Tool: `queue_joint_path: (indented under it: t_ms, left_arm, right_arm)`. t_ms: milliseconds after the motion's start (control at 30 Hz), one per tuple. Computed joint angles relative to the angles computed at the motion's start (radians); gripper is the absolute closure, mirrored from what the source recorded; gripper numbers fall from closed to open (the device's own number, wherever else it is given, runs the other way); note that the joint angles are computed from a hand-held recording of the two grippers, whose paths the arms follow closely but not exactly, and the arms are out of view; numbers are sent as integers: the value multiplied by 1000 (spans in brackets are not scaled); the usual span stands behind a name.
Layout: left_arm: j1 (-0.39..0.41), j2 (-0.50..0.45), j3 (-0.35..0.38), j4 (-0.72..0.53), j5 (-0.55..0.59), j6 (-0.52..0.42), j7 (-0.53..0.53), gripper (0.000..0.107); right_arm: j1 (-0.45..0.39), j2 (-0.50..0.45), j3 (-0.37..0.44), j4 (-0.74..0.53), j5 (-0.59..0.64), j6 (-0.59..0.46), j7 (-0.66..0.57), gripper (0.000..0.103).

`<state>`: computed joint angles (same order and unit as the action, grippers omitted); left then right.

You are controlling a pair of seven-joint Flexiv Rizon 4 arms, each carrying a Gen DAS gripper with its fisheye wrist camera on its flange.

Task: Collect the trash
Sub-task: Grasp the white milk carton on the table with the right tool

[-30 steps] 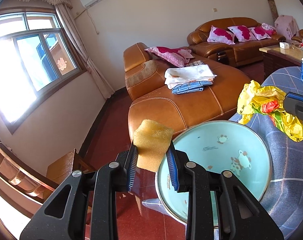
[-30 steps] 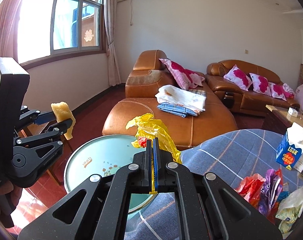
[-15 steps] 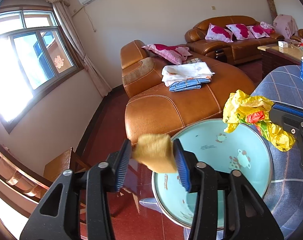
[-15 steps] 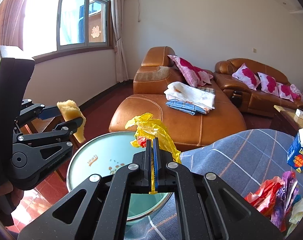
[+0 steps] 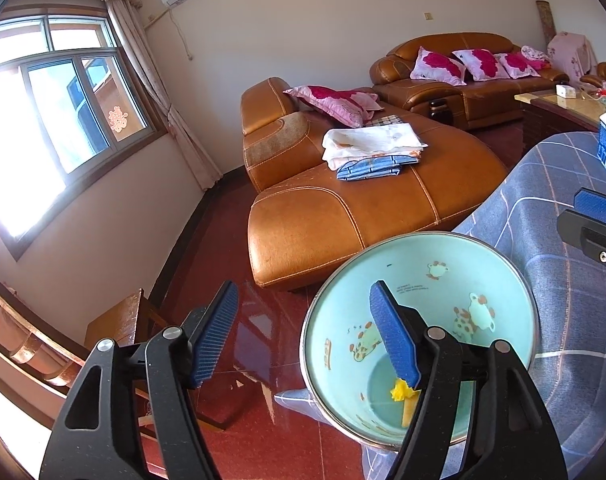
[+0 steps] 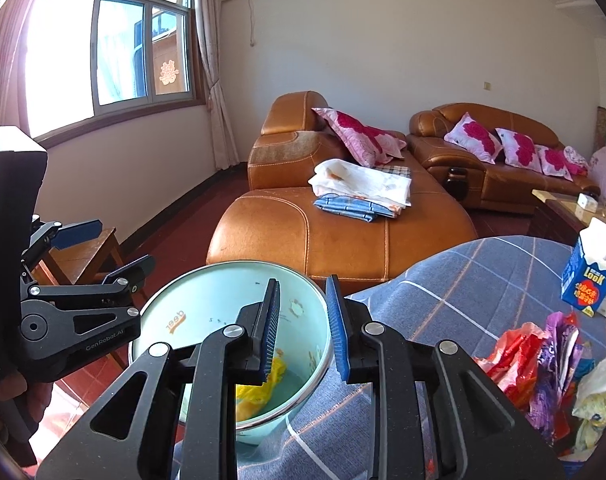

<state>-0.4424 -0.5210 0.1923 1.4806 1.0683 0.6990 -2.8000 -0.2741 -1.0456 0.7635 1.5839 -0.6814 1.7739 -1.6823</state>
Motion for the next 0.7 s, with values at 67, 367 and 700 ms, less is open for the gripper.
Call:
queue_joint_path:
  t_ms: [67,367,700]
  left_arm:
    - [-4,8,-5,10,-3,9,-7,35]
    - [-32,13,-44,40,-36,70,2,34]
    - [-113,-51,-53,-27,-72,115,69,26]
  right_arm:
    - [-4,31,-24,38,13,31,7,72]
    - [-18,211,-219,247,69,250,115,54]
    - [119,306,-536,334,330,444,159,15]
